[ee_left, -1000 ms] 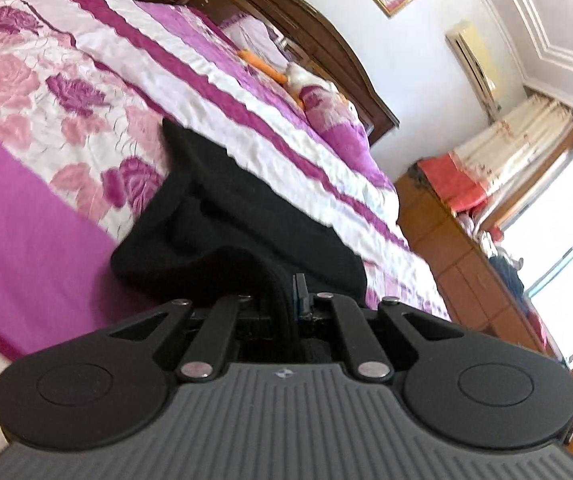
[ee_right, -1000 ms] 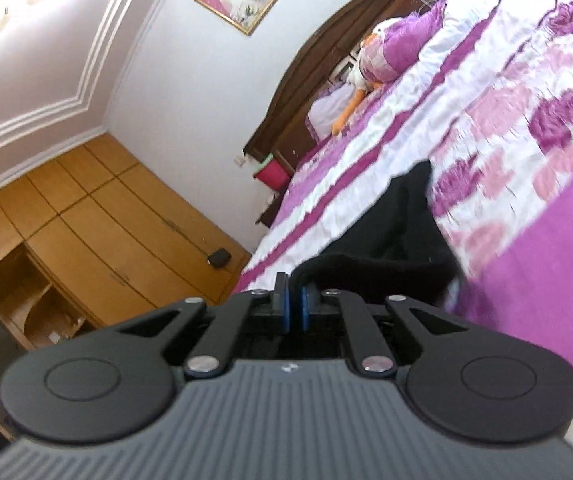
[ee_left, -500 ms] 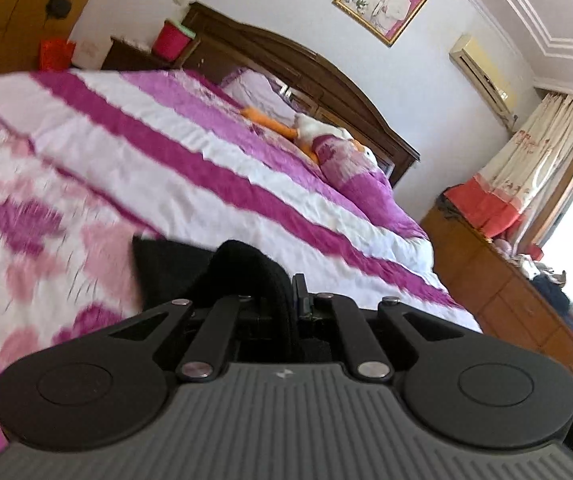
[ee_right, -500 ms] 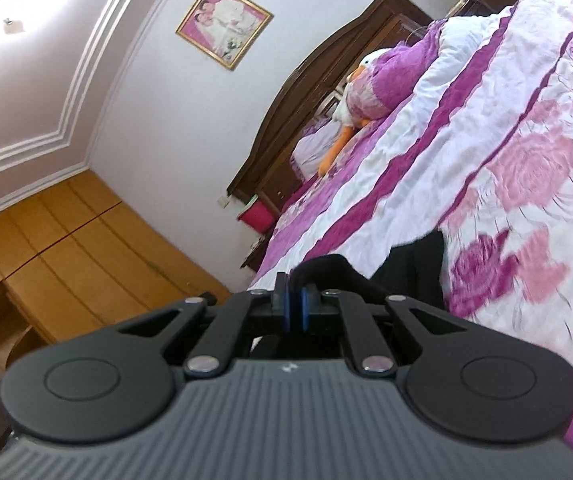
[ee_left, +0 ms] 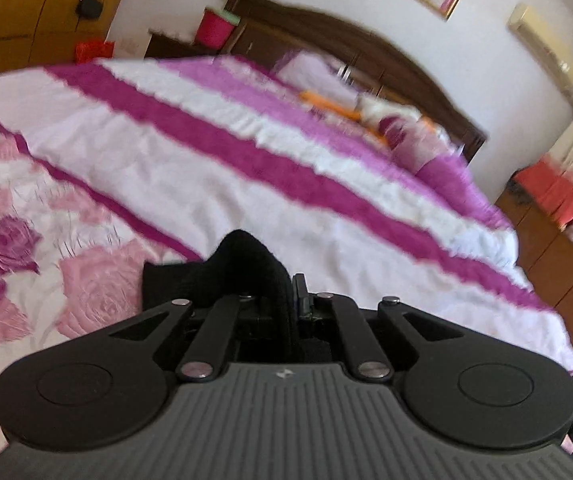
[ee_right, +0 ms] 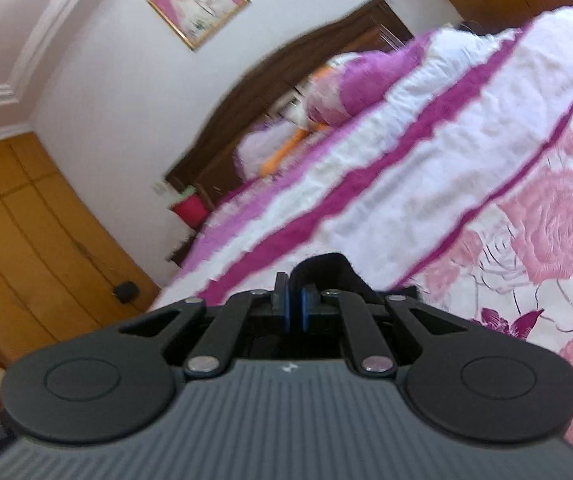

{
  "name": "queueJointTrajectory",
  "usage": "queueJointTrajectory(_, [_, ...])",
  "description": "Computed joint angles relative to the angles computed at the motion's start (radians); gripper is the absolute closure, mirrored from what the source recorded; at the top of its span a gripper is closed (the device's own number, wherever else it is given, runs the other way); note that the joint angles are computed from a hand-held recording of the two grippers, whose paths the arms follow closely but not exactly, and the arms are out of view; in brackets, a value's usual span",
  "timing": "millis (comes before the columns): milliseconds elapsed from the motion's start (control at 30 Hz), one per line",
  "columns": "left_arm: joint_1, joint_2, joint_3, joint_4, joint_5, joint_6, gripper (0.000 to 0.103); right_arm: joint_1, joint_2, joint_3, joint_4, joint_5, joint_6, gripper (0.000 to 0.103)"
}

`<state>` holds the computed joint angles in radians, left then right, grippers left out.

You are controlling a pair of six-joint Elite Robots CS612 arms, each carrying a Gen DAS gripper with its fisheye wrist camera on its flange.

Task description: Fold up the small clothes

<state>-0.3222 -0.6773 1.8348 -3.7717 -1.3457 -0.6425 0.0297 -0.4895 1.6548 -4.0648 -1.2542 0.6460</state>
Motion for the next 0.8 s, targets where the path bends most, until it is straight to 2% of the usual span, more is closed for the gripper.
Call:
queueJointTrajectory(100, [0.011, 0.031, -0.048, 0.097, -0.014, -0.004, 0.096, 0.009, 0.018, -0.032, 0.088, -0.040, -0.018, 0.094])
queueJointTrajectory(200, [0.026, 0.052, -0.081, 0.187, -0.051, -0.012, 0.095, 0.009, 0.028, -0.053, 0.199, -0.035, -0.039, 0.093])
queueJointTrajectory(300, [0.030, 0.065, -0.083, 0.162, -0.058, -0.004, 0.095, 0.003, 0.043, -0.059, 0.213, -0.009, -0.042, 0.095])
queueJointTrajectory(433, [0.028, 0.055, -0.071, 0.163, -0.062, 0.023, 0.093, -0.006, 0.032, -0.044, 0.219, 0.019, -0.017, 0.094])
queueJointTrajectory(533, [0.028, 0.033, -0.046, 0.162, -0.075, 0.032, 0.084, 0.000, 0.010, -0.022, 0.235, 0.006, -0.032, 0.090])
queueJointTrajectory(600, [0.025, 0.014, -0.026, 0.166, -0.075, 0.047, 0.073, -0.001, -0.008, -0.004, 0.246, 0.004, -0.058, 0.076])
queueJointTrajectory(667, [0.022, -0.004, 0.001, 0.151, -0.076, 0.060, 0.054, -0.003, -0.023, 0.012, 0.244, 0.015, -0.080, 0.065])
queueJointTrajectory(700, [0.020, -0.011, 0.013, 0.139, -0.073, 0.062, 0.050, -0.004, -0.032, 0.024, 0.241, 0.020, -0.093, 0.060])
queueJointTrajectory(733, [0.017, -0.018, 0.026, 0.124, -0.067, 0.062, 0.043, -0.004, -0.041, 0.037, 0.237, 0.023, -0.109, 0.058])
queueJointTrajectory(800, [0.013, -0.027, 0.052, 0.085, -0.067, 0.067, 0.040, -0.006, -0.054, 0.056, 0.226, 0.029, -0.133, 0.058])
